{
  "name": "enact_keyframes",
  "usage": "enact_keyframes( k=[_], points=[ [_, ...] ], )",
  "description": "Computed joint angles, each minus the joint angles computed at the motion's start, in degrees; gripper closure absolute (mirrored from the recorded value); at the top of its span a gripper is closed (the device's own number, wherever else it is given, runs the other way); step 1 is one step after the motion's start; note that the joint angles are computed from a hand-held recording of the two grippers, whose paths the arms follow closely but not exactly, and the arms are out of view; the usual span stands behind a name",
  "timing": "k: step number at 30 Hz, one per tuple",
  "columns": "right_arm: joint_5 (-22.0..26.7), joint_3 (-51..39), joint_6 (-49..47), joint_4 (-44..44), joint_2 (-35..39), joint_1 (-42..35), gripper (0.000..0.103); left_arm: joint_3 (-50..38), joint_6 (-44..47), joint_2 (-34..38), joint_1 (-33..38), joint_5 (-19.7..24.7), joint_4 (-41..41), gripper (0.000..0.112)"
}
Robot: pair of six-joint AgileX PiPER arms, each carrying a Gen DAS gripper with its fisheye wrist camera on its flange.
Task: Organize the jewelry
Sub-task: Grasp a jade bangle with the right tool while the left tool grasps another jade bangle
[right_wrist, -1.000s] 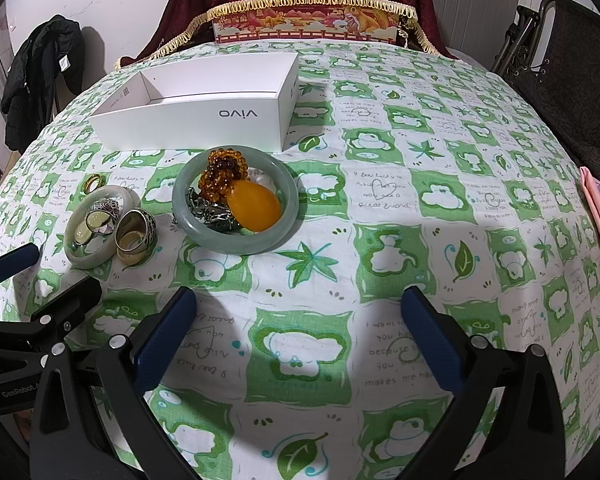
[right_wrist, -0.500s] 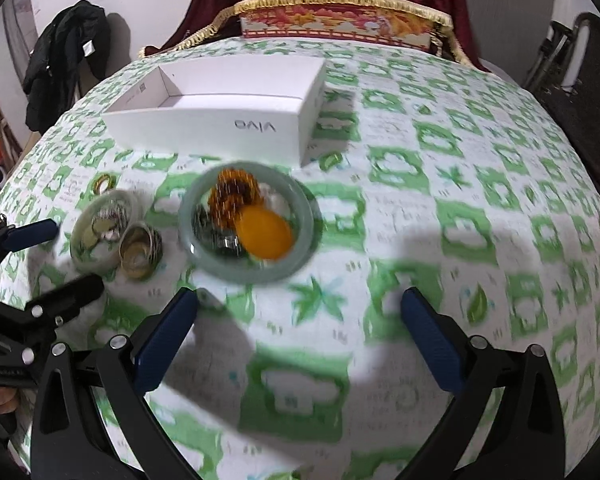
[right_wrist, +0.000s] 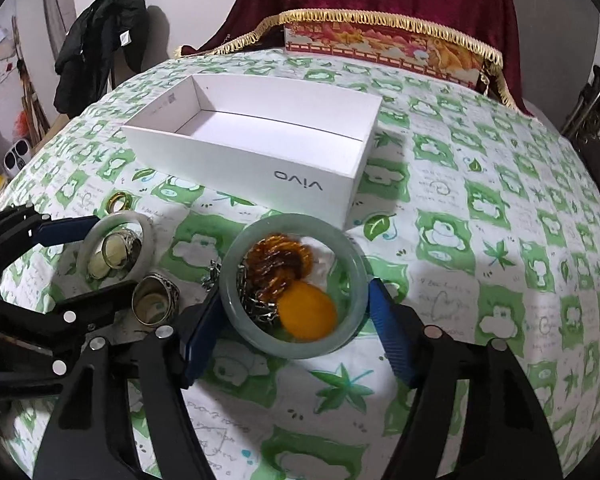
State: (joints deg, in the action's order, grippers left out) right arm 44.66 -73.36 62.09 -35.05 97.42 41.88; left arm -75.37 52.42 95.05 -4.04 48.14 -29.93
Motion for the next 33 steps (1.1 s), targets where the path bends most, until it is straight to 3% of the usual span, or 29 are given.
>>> enact_keyframes(
  k=[4, 10, 11, 13, 15, 17, 19, 21, 23, 27, 33],
  points=[
    [-3.1, 2.2, 0.5, 0.7, -1.7, -0.9, 0.035, -2.3, 2.9, 1.4, 3.2, 4.3, -5.5, 0.042],
    [-7.2, 5.7, 4.7, -1.9, -4.6, -1.1, 0.036, -1.1, 6.5, 0.0, 5.9, 4.5, -11.2, 0.042],
    [-7.4, 6.3, 6.4, -3.4, -5.0, -0.7, 0.040, -0.6, 6.9, -0.5, 5.8, 4.0, -11.5, 0.042],
    [-7.7, 7.0, 7.5, -4.0, -5.5, -0.9, 0.077, 0.1, 7.6, -1.3, 5.9, 3.8, -12.3, 0.042],
    [-13.4, 8.9, 2.8, 2.6, -6.7, -4.0, 0.077, -0.2, 7.7, -1.4, 6.2, 4.5, -12.9, 0.042],
    [-15.1, 9.4, -0.9, 7.0, -6.8, -5.4, 0.077, -0.1, 7.7, -1.5, 6.2, 4.5, -12.7, 0.042],
    [-14.6, 9.4, -0.4, 6.7, -6.9, -5.3, 0.063, 0.2, 7.7, -1.6, 6.2, 4.5, -12.5, 0.042],
    [-14.5, 9.2, -1.7, 7.7, -7.0, -5.2, 0.035, 0.4, 7.7, -1.6, 6.1, 4.5, -12.4, 0.042],
    [-12.8, 9.1, 1.9, 3.5, -7.3, -3.9, 0.021, 0.5, 8.0, -1.6, 6.1, 4.6, -12.5, 0.042],
    [-15.6, 11.4, 2.7, 2.0, -9.6, -2.8, 0.019, 0.3, 8.0, -1.4, 6.4, 5.0, -12.9, 0.042],
    [-12.9, 5.5, -2.6, 3.4, -5.3, -3.1, 0.019, -0.3, 7.4, -0.8, 6.5, 5.4, -12.7, 0.042]
  ],
)
